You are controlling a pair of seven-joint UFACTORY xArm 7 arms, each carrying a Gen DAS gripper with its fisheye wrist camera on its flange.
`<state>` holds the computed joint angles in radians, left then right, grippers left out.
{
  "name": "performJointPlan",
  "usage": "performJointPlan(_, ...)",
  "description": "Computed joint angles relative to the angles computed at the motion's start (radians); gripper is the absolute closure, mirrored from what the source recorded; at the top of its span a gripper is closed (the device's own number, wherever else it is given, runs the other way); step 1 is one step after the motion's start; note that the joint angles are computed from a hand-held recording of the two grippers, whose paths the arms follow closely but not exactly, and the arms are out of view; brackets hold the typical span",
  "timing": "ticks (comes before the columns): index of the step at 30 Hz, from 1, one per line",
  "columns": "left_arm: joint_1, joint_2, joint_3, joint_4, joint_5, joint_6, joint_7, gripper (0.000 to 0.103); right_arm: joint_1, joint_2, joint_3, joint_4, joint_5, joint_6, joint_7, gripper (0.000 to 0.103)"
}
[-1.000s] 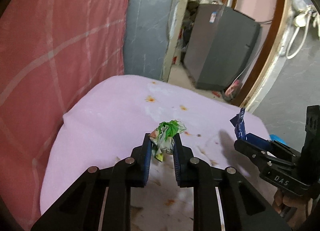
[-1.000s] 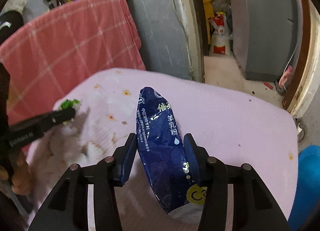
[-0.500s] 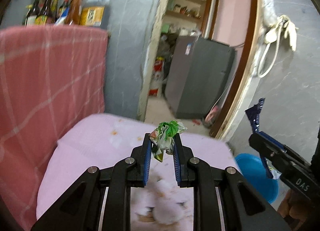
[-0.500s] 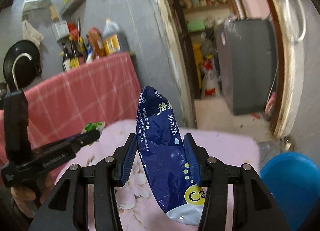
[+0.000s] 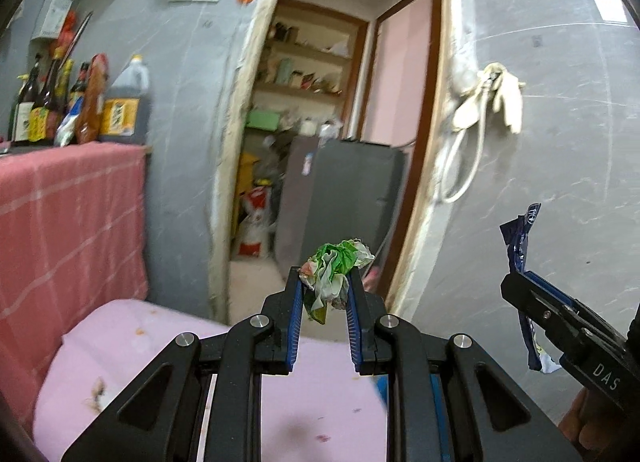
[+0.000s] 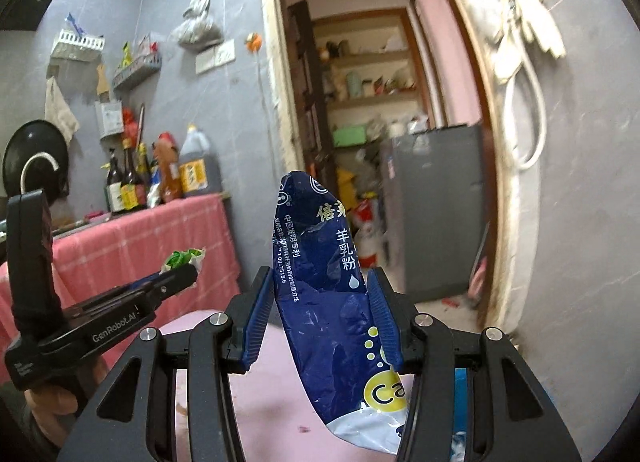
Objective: Collect trash
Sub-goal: 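Carry both items over the blue basin and open both tools to drop them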
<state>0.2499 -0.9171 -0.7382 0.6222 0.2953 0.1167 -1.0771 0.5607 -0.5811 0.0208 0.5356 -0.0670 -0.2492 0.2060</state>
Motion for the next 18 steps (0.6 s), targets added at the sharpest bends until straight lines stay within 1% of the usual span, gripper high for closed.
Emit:
performJointPlan(5,0.076,0.019,-0.090,0.068,-0.005,-0.050,-0.041,0.086,-0.085,-0.094,0.012,-0.048,0.000,0.004,-0.020,0.057)
performJointPlan(11,0.164,0.073,-0.203,0.151,-0.020,-0.093,-0.064,0.086,-0.151,-0.174,-0.004,-0.098,-0.001,0.017,-0.059,0.057)
performJointPlan(17,0.263,0.132,-0.332,0.216,-0.036,-0.120,-0.082,0.086,-0.180,-0.206,-0.050,-0.151,0.001,0.008,-0.102,0.057)
performJointPlan(18,0.288,0.147,-0.363,0.231,-0.037,-0.125,-0.084,0.086,-0.182,-0.205,-0.060,-0.160,0.003,0.005,-0.108,0.057)
